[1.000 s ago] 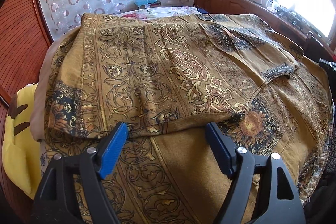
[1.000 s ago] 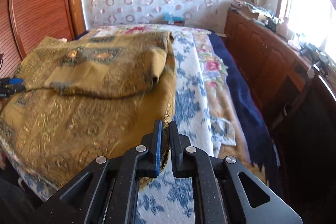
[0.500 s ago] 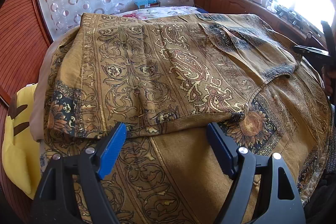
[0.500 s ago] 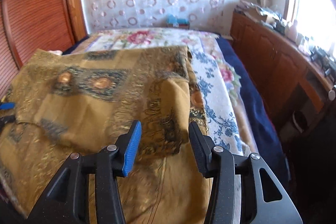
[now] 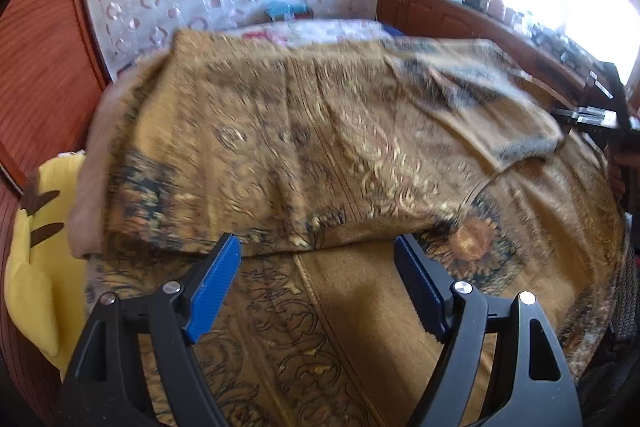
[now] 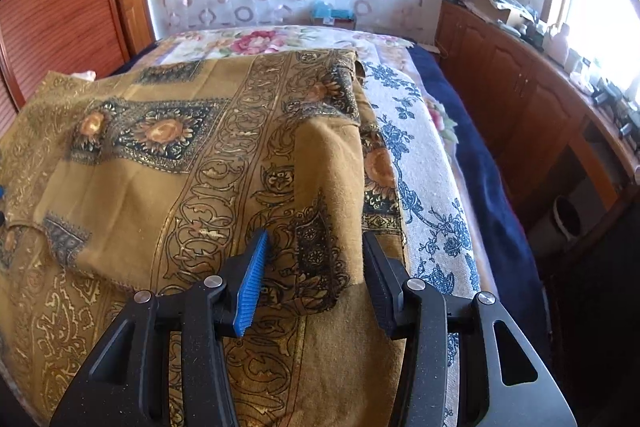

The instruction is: Fold small clothes

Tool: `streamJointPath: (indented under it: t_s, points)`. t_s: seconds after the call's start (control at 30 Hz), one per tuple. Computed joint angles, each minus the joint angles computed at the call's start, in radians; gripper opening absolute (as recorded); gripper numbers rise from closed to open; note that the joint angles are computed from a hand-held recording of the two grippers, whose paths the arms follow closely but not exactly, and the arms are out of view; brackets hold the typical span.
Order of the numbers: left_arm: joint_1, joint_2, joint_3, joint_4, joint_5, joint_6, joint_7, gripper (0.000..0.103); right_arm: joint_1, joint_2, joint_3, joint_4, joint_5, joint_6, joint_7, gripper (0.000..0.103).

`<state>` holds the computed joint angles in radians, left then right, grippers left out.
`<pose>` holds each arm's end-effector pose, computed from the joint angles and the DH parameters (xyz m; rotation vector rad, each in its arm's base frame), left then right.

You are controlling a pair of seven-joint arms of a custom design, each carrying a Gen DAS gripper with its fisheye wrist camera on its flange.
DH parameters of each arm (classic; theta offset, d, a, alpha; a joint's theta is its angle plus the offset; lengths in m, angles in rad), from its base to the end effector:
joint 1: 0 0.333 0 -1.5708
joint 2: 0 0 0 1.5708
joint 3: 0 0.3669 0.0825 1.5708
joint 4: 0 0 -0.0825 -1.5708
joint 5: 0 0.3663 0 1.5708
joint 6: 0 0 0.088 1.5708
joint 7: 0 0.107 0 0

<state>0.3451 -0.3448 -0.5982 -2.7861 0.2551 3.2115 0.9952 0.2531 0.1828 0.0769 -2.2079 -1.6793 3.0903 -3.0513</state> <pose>0.3749 -0.1309 0.4332 -1.8241 1.7914 -0.7170 0.4730 0.2472 0.3812 -2.0123 1.4511 -0.6183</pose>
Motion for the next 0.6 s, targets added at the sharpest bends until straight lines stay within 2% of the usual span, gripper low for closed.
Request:
streamJointPath:
  t_s: [0.13,0.27,0.37,0.5,0.6]
  points:
    - [-0.042,-0.079,0.056,-0.031,-0.020,0.013,0.009,0.079,0.001,0.001,0.001,0.000,0.000,0.001,0.004,0.047]
    - [0.028,-0.160,0.019,-0.031,-0.018,-0.023,0.009,0.077,0.003,0.001,0.000,0.000,0.001,-0.003,0.001,0.047]
    - [0.056,-0.168,0.021,-0.030,-0.010,-0.029,0.000,0.071,0.003,0.001,-0.001,0.000,0.001,-0.004,-0.001,0.047]
    - [0.143,-0.169,-0.033,-0.025,0.006,-0.040,-0.037,0.051,0.003,0.001,0.000,0.000,0.002,-0.003,0.000,0.047]
    - [0.160,-0.135,-0.022,-0.030,0.020,-0.029,-0.045,0.037,0.003,0.001,0.000,0.000,0.001,-0.002,0.001,0.047]
